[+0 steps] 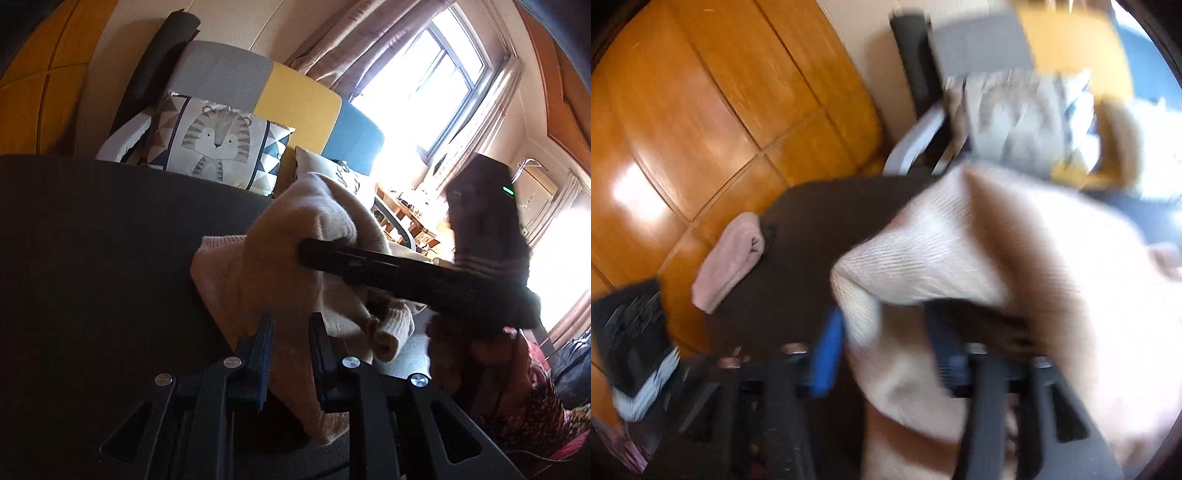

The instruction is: Fold clothes

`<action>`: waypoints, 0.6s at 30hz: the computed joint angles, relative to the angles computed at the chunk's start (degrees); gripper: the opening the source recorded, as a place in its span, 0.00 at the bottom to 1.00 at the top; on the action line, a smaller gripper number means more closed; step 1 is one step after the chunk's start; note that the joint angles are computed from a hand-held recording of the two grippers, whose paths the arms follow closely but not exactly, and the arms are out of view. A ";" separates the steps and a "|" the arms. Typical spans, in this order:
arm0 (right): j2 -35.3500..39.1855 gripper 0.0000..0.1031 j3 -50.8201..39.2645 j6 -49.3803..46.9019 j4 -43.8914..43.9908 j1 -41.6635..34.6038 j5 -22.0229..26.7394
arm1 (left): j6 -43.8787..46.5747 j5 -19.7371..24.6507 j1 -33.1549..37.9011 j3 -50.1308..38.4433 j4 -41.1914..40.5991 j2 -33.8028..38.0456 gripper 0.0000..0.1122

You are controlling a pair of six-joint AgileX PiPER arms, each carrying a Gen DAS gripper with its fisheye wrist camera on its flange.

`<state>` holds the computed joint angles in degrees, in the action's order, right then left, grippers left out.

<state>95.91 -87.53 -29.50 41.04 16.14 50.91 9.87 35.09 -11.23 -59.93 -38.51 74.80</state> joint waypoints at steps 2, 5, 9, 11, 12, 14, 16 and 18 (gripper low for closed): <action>-9.72 0.60 10.26 -5.38 3.00 -3.47 -4.67 | 4.06 0.85 0.73 0.37 -6.41 1.12 0.16; -20.10 0.60 20.89 -9.54 5.55 -11.11 -6.45 | 7.03 -0.24 -1.61 1.04 -10.56 1.59 0.18; -24.12 0.61 24.97 -8.93 -2.00 -16.33 -5.65 | 0.08 -4.90 -8.80 0.05 -2.36 2.82 0.20; -22.58 0.61 24.54 -8.31 -5.61 -15.11 -7.16 | -4.50 -4.66 -11.19 -1.77 2.43 4.45 0.20; -22.10 0.61 25.02 -9.28 -6.23 -14.73 -8.02 | -6.30 -4.56 -12.19 -2.67 4.57 5.16 0.20; -22.74 0.61 26.89 -9.40 -9.05 -12.81 -11.08 | -9.77 -4.17 -14.11 -4.54 8.74 6.60 0.20; -22.35 0.61 27.74 -8.56 -12.36 -10.11 -13.72 | -13.37 -3.48 -16.03 -6.58 13.03 8.12 0.20; -20.28 0.61 27.23 -8.22 -14.80 -7.15 -15.94 | -21.80 -2.66 -17.14 -8.87 23.15 9.74 0.20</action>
<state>75.63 -60.29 -37.72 26.24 9.00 34.97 -11.93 32.43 -28.37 -68.80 -15.36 84.54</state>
